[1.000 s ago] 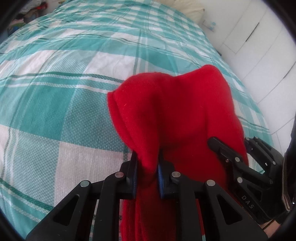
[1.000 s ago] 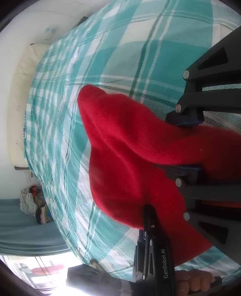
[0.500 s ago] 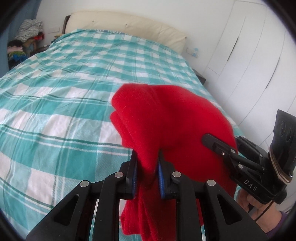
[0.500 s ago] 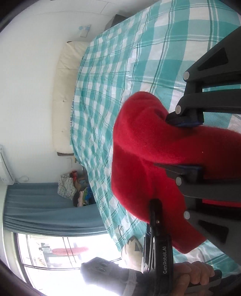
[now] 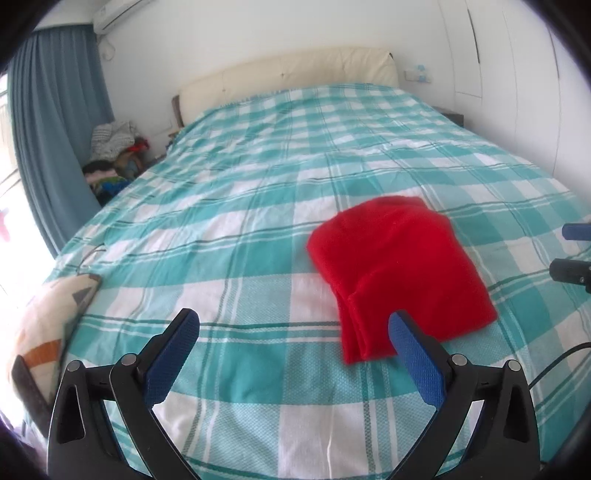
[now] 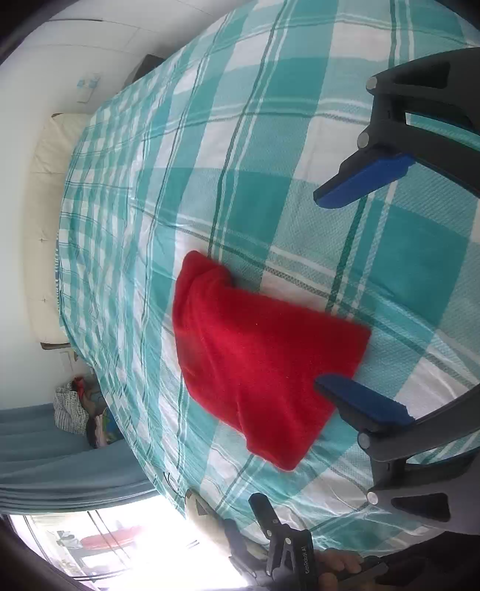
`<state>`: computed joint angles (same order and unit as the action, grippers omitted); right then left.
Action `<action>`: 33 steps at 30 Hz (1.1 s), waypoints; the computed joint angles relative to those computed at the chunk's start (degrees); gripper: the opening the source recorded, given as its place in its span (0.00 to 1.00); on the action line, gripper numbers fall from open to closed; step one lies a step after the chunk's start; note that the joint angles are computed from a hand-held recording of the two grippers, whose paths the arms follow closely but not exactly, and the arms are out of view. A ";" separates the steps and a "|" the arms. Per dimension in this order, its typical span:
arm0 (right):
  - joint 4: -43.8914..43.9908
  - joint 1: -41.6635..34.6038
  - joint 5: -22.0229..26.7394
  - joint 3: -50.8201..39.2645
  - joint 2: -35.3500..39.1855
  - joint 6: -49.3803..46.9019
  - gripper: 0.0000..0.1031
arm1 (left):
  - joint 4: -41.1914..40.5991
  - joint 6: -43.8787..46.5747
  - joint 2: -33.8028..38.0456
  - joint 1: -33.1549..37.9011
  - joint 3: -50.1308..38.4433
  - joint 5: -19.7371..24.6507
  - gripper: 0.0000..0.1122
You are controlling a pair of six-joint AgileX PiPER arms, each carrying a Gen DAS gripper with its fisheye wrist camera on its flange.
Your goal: Fold small clothes
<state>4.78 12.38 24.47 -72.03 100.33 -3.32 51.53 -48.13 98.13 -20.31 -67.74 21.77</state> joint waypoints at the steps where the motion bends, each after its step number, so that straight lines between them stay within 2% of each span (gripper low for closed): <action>1: -1.34 0.34 0.45 2.03 -3.14 1.04 0.91 | 0.33 -1.29 -1.59 -1.40 0.44 2.49 0.91; 4: -3.12 1.13 2.29 7.05 -12.19 2.09 0.96 | -1.90 -2.95 -6.47 -4.01 2.22 6.36 0.91; 7: -8.33 2.84 4.85 9.53 -18.54 6.75 0.96 | 0.74 -8.33 -9.85 -8.16 4.04 11.83 0.91; 9: -10.54 4.55 6.61 10.47 -21.01 9.46 0.97 | 0.14 -9.90 -11.73 -10.79 4.99 15.11 0.91; 12: -13.50 7.86 7.85 12.78 -23.99 14.03 0.97 | -5.55 -7.40 -14.58 -12.94 5.59 17.84 0.91; 17: -19.41 15.06 10.04 16.24 -27.15 24.07 0.97 | -2.68 -13.37 -17.58 -18.94 7.81 24.53 0.91; 22: -27.17 20.99 13.45 17.43 -28.81 35.53 0.97 | -4.97 -13.58 -19.62 -20.28 9.02 25.60 0.91; 33: -30.61 24.97 15.99 16.59 -30.24 42.19 0.99 | -6.34 -14.17 -23.02 -21.42 10.29 27.55 0.92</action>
<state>-25.83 37.35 40.46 -55.44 70.09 38.88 45.19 -62.30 75.11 -41.73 -57.45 49.32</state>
